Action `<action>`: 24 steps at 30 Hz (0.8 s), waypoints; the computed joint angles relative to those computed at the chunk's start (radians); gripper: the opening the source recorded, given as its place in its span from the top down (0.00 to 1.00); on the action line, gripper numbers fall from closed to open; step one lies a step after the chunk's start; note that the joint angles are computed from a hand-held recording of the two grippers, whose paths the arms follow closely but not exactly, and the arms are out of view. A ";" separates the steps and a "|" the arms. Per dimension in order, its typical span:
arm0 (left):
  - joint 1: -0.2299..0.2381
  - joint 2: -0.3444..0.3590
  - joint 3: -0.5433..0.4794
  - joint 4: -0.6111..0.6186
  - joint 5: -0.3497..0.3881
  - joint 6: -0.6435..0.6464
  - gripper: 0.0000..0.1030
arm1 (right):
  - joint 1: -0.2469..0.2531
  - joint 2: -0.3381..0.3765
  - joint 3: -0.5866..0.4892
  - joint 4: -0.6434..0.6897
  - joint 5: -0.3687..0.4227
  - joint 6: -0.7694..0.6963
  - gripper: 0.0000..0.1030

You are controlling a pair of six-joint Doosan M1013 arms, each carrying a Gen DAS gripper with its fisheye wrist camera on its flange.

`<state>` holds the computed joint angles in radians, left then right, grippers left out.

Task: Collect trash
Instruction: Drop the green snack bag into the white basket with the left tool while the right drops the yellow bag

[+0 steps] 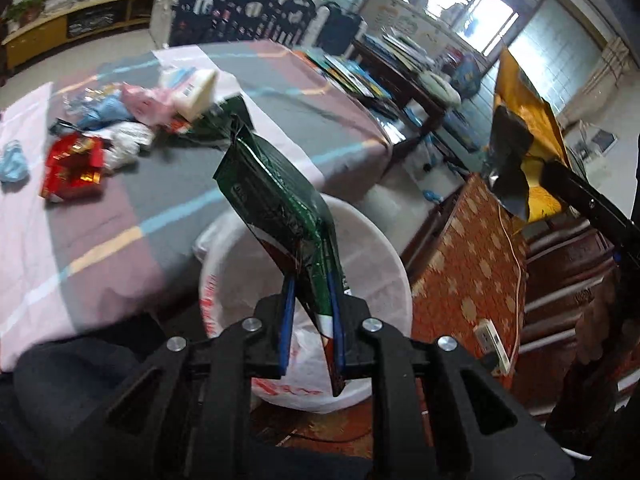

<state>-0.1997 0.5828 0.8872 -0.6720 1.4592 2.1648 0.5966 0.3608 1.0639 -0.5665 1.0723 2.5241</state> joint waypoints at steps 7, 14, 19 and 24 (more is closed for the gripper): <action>-0.032 0.016 0.010 0.084 0.044 -0.041 0.25 | -0.039 0.021 0.048 0.206 0.047 -0.027 0.75; 0.008 -0.015 0.032 0.120 -0.116 -0.097 0.15 | -0.041 0.078 0.014 0.282 0.126 -0.052 0.21; 0.044 -0.011 0.022 0.106 -0.156 -0.147 0.13 | -0.024 0.115 -0.060 0.240 0.185 -0.065 0.20; 0.088 -0.037 0.049 0.098 -0.227 -0.162 0.10 | 0.006 0.150 -0.153 0.140 0.179 -0.075 0.18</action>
